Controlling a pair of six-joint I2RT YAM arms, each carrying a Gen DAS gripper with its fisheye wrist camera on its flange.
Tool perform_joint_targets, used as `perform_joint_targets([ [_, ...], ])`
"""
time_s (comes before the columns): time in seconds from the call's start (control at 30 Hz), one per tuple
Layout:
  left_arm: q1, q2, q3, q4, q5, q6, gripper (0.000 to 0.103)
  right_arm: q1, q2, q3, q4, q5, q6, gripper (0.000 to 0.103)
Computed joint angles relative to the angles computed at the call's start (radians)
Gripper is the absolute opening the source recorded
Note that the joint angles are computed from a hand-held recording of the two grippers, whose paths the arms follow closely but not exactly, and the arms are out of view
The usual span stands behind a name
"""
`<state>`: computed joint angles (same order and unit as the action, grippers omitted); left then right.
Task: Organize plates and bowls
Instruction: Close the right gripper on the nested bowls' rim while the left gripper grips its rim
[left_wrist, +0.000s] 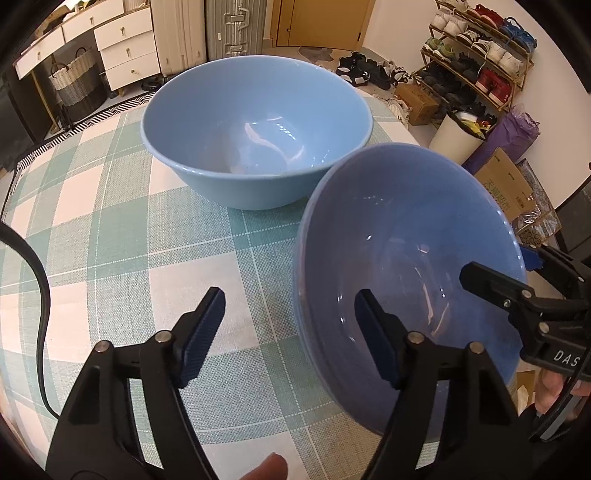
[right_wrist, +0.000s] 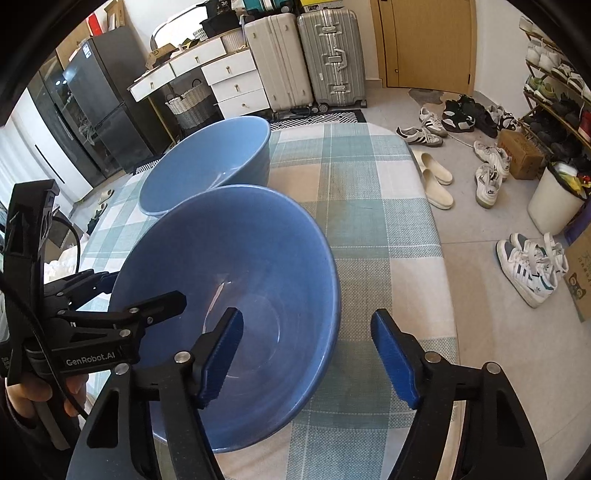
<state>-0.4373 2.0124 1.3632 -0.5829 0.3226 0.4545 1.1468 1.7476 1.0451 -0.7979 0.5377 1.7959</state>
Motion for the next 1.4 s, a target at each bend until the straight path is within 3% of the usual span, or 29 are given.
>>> perform_joint_targets([
  [0.13, -0.012, 0.025, 0.020, 0.000, -0.007, -0.012, 0.050, -0.006, 0.006, 0.001, 0.004, -0.005, -0.008, 0.063],
  [0.33, -0.019, 0.049, 0.035, 0.001, 0.005, -0.026, 0.040, -0.013, 0.007, -0.007, 0.031, -0.017, -0.022, 0.048],
  [0.4, -0.025, 0.058, 0.040, 0.004, 0.008, -0.034, 0.035, -0.014, 0.011, -0.008, 0.043, -0.021, -0.035, 0.034],
  [0.6, -0.050, 0.055, 0.011, 0.027, -0.009, -0.030, 0.007, -0.016, 0.021, -0.003, 0.037, -0.016, -0.031, 0.016],
  [0.9, -0.051, 0.007, -0.053, 0.076, 0.000, -0.039, 0.007, -0.004, 0.032, 0.032, -0.008, 0.005, -0.009, 0.015],
  [1.2, -0.038, -0.106, -0.064, 0.053, 0.029, -0.063, 0.007, 0.024, 0.042, 0.176, -0.181, 0.076, 0.013, 0.015],
  [1.4, 0.040, -0.170, -0.029, -0.014, 0.074, -0.012, 0.007, 0.019, 0.041, 0.280, -0.285, 0.124, -0.006, 0.015],
])
